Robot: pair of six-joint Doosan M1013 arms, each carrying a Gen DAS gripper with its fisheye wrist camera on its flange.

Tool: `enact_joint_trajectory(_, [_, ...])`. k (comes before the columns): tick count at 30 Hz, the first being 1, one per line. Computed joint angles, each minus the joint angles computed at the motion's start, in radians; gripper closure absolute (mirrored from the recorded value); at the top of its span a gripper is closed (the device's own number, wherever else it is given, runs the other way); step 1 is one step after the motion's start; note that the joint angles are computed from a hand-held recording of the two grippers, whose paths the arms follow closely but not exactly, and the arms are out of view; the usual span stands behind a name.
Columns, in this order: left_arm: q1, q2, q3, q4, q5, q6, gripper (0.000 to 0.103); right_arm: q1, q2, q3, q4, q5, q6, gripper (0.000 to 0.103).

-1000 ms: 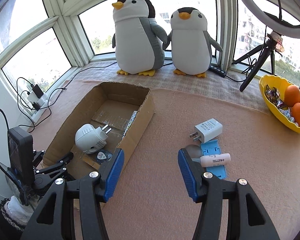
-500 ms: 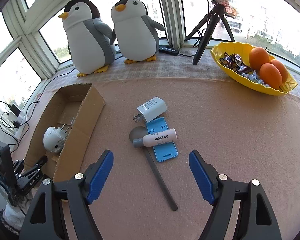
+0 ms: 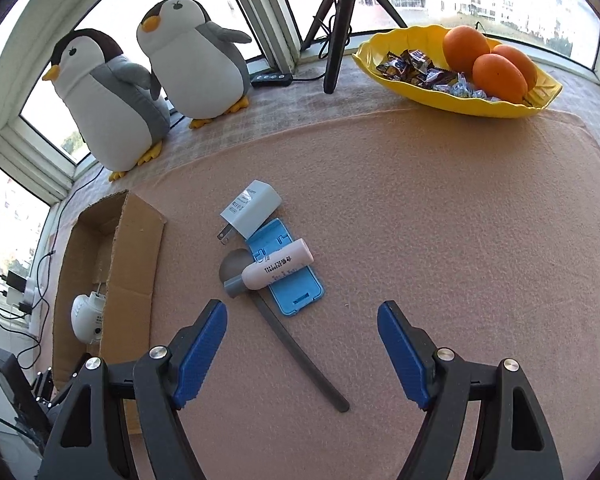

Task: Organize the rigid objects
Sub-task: 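Move the right gripper to the pink-white tube and grasp it, then lift the pink-white tube and carry it over the box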

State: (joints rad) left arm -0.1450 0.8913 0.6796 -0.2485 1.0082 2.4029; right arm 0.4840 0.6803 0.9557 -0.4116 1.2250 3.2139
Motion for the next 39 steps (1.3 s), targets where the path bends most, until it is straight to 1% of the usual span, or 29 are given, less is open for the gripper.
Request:
enact_joint_trajectory(2, [0.001, 0.001, -0.002, -0.005, 0.003, 0.005, 0.051, -0.007, 0.012, -0.018, 0.014, 0.006, 0.005, 0.03])
enact_joint_trajectory(3, [0.001, 0.002, -0.003, -0.007, 0.004, 0.007, 0.051, -0.012, 0.017, -0.025, 0.025, 0.007, 0.008, 0.035])
enact_joint_trajectory(4, [0.002, 0.003, -0.006, -0.01, 0.007, 0.009, 0.051, -0.017, 0.018, -0.025, 0.037, -0.004, 0.017, 0.04])
enact_joint_trajectory(7, [0.004, 0.005, -0.009, -0.018, 0.01, 0.011, 0.051, -0.035, 0.014, -0.003, 0.074, -0.065, 0.064, 0.045])
enact_joint_trajectory(8, [0.004, 0.006, -0.009, -0.02, 0.011, 0.011, 0.051, -0.041, 0.014, 0.001, 0.089, -0.078, 0.075, 0.046])
enact_joint_trajectory(10, [0.005, 0.007, -0.011, -0.023, 0.012, 0.009, 0.051, -0.051, 0.014, 0.012, 0.11, -0.101, 0.1, 0.053])
enact_joint_trajectory(12, [0.006, 0.008, -0.011, -0.028, 0.013, 0.005, 0.051, -0.059, 0.018, 0.012, 0.127, -0.11, 0.109, 0.055])
enact_joint_trajectory(15, [0.007, 0.009, -0.014, -0.031, 0.015, -0.001, 0.051, -0.07, 0.036, -0.014, 0.158, -0.084, 0.091, 0.06])
enact_joint_trajectory(17, [0.007, 0.009, -0.013, -0.034, 0.014, -0.001, 0.051, -0.075, 0.048, -0.033, 0.173, -0.071, 0.069, 0.061])
enact_joint_trajectory(20, [0.008, 0.01, -0.014, -0.035, 0.015, -0.003, 0.051, -0.082, 0.073, -0.077, 0.193, -0.024, 0.026, 0.063])
enact_joint_trajectory(22, [0.008, 0.01, -0.015, -0.038, 0.016, -0.004, 0.051, -0.084, 0.088, -0.104, 0.202, 0.004, 0.001, 0.066])
enact_joint_trajectory(26, [0.009, 0.011, -0.016, -0.039, 0.016, -0.004, 0.051, -0.088, 0.121, -0.162, 0.209, 0.075, -0.049, 0.069])
enact_joint_trajectory(32, [0.009, 0.011, -0.016, -0.039, 0.016, -0.004, 0.051, -0.091, 0.148, -0.213, 0.209, 0.149, -0.11, 0.082])
enact_joint_trajectory(39, [0.009, 0.011, -0.016, -0.039, 0.017, -0.005, 0.051, -0.082, 0.129, -0.181, 0.192, 0.132, -0.123, 0.085])
